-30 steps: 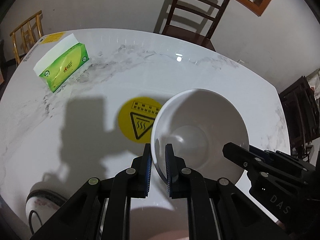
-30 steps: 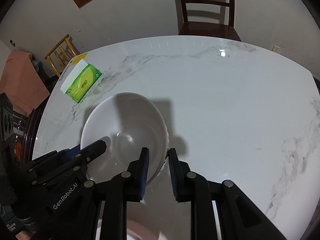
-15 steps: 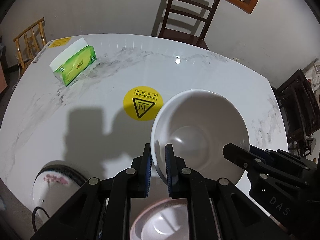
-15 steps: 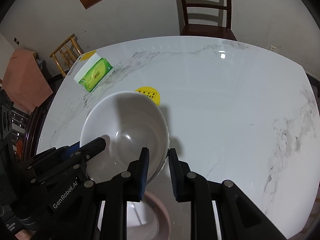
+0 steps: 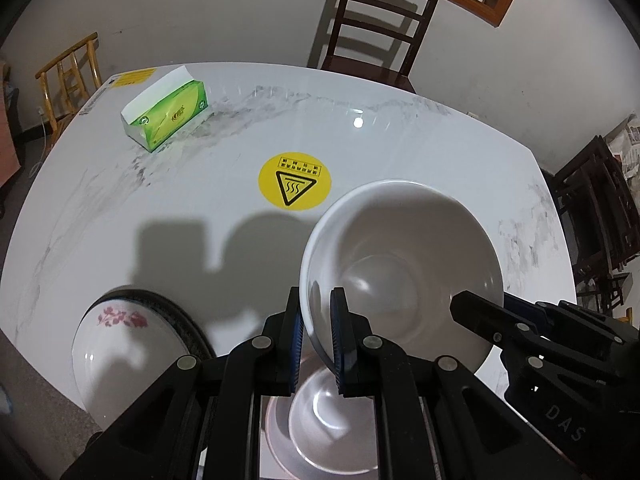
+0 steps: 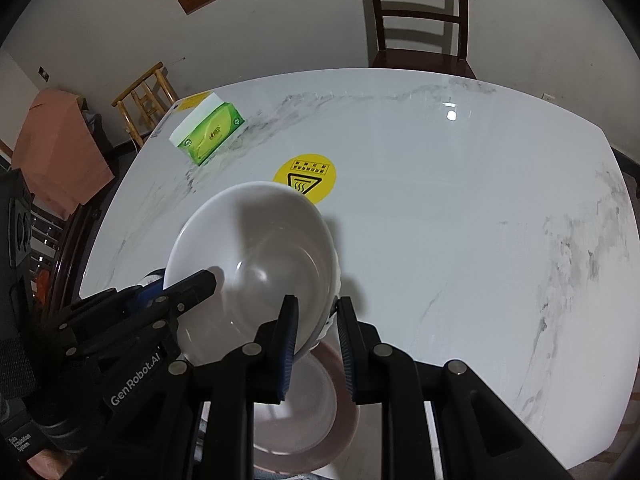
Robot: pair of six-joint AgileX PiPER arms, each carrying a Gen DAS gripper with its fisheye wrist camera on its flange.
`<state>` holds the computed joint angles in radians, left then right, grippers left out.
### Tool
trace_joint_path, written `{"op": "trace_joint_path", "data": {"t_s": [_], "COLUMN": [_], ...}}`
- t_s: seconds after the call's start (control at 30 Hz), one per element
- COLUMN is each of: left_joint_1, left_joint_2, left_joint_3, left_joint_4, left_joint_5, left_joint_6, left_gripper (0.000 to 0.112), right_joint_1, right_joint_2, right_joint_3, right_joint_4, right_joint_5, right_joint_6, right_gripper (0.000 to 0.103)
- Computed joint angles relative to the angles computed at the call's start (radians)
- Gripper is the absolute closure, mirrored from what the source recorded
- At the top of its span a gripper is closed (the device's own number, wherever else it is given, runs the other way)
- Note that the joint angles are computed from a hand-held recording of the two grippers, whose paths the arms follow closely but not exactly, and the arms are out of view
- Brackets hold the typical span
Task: Organize plates and bowls
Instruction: 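Carry the 'Rabbit' bowl with both grippers over the pink-rimmed bowl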
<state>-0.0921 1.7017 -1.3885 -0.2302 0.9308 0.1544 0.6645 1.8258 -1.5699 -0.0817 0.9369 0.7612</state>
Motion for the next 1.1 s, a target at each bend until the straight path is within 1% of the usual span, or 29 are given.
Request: {"op": "trace_joint_path", "data": {"t_s": [0.2, 0.57, 0.77, 1.1], "left_joint_1": [0.003, 0.017, 0.017, 0.037], "left_joint_2": [-0.049, -0.103, -0.145, -0.191], "left_joint_3": [0.058, 0.124, 0.179, 0.269], "left_joint_4": [0.001, -0.018, -0.015, -0.032], "left_joint_5": [-0.013, -0.006, -0.010, -0.016], "left_joint_6": [0.006, 0.033, 0.039, 0.075], "left_gripper": [0.102, 0.102, 0.102, 0.102], "right_joint_1": [0.023, 0.063, 0.093, 0.138], "right_joint_2": [-0.030, -0.069, -0.082, -0.100], "right_joint_3": [0.040, 0.102, 0.127, 0.200], "right_joint_4": [-0.006, -0.019, -0.030, -0.020], "right_joint_5": [-0.007, -0.027, -0.028, -0.055], "right_joint_6": [0.023, 0.070, 0.097, 0.147], "right_gripper": [0.082, 0.082, 0.082, 0.082]}}
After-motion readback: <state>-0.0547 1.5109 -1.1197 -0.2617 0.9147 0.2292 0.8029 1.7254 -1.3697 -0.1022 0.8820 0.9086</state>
